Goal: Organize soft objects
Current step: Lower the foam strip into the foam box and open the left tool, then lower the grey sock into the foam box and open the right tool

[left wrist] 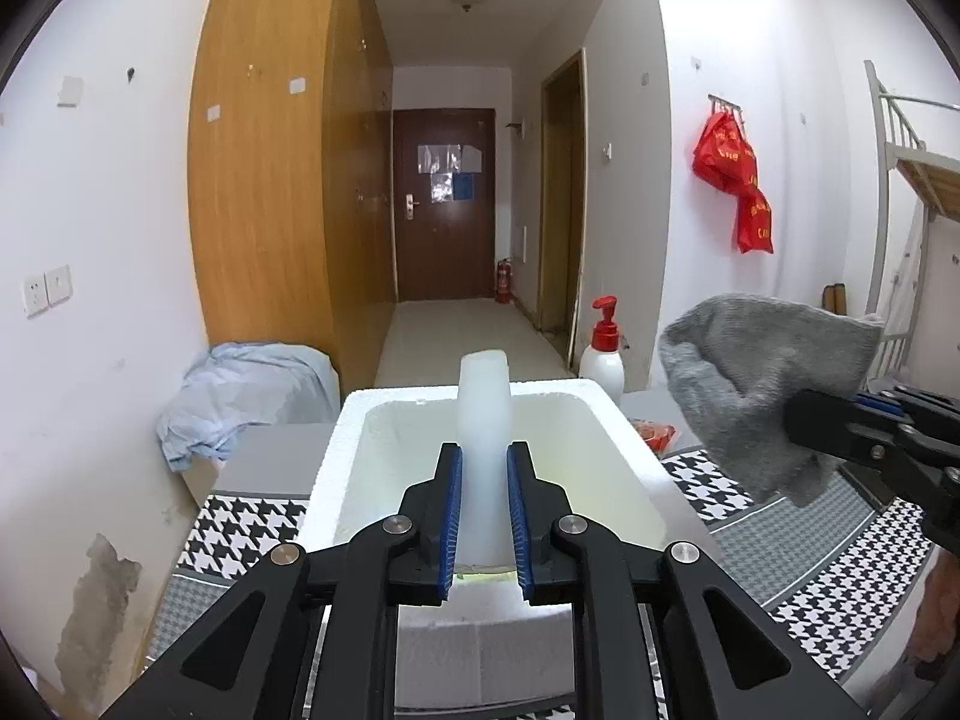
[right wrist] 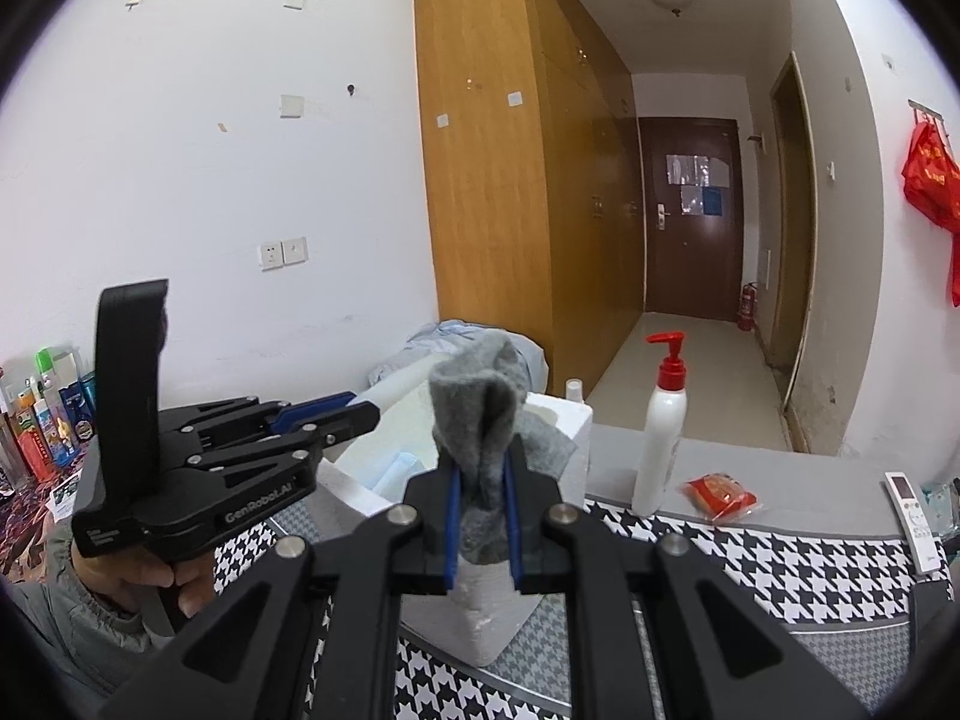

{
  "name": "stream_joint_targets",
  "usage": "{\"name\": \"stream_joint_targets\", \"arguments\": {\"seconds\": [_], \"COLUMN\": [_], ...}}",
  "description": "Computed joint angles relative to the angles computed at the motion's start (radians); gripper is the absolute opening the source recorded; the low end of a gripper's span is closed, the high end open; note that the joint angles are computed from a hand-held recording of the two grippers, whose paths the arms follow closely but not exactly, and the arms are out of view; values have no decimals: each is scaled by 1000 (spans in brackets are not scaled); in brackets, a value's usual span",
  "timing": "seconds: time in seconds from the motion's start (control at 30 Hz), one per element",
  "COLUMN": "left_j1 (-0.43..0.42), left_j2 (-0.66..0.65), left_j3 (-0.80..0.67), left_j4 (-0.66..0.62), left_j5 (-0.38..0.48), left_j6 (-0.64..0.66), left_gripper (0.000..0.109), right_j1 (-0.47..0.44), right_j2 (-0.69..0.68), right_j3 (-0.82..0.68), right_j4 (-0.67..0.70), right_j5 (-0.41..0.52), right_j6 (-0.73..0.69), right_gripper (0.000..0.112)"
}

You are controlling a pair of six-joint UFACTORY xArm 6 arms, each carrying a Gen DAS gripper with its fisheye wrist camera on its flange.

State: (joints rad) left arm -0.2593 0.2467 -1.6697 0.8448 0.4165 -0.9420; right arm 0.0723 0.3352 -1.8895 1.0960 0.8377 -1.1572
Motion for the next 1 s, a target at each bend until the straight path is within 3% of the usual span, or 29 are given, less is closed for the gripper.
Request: {"name": "stream_joint_targets", "arguments": {"seconds": [0.37, 0.4, 0.5, 0.53, 0.6, 0.73, 0.8, 1.0], "left_j1": [13, 13, 16, 19, 22, 32, 35, 44], "left_j2": [39, 38, 28, 22, 7, -30, -54, -111], "left_j3": [-38, -38, -23, -15, 3, 42, 64, 122], "left_j4": [-69, -64, -43, -30, -23, 44, 115, 200], "left_j5": [-1, 2, -9, -18, -24, -38, -33, -16], "left_j6": [58, 56, 39, 23, 8, -65, -139, -206], "left_gripper": [24, 28, 69, 73, 74, 95, 99, 102], "right_j1": [10, 11, 14, 17, 20, 25, 29, 49], "right_j2": [17, 18, 21, 22, 26, 28, 34, 32], "right_j3": [-19, -20, -24, -25, -31, -36, -46, -50], "right_j4": [-39, -42, -47, -51, -57, -54, -64, -67], "right_j5": [-30, -32, -37, -39, -39, -48, -50, -52], "right_j6": [34, 38, 43, 45, 51, 59, 68, 66], "right_gripper": [16, 16, 16, 16, 16, 16, 16, 16]}}
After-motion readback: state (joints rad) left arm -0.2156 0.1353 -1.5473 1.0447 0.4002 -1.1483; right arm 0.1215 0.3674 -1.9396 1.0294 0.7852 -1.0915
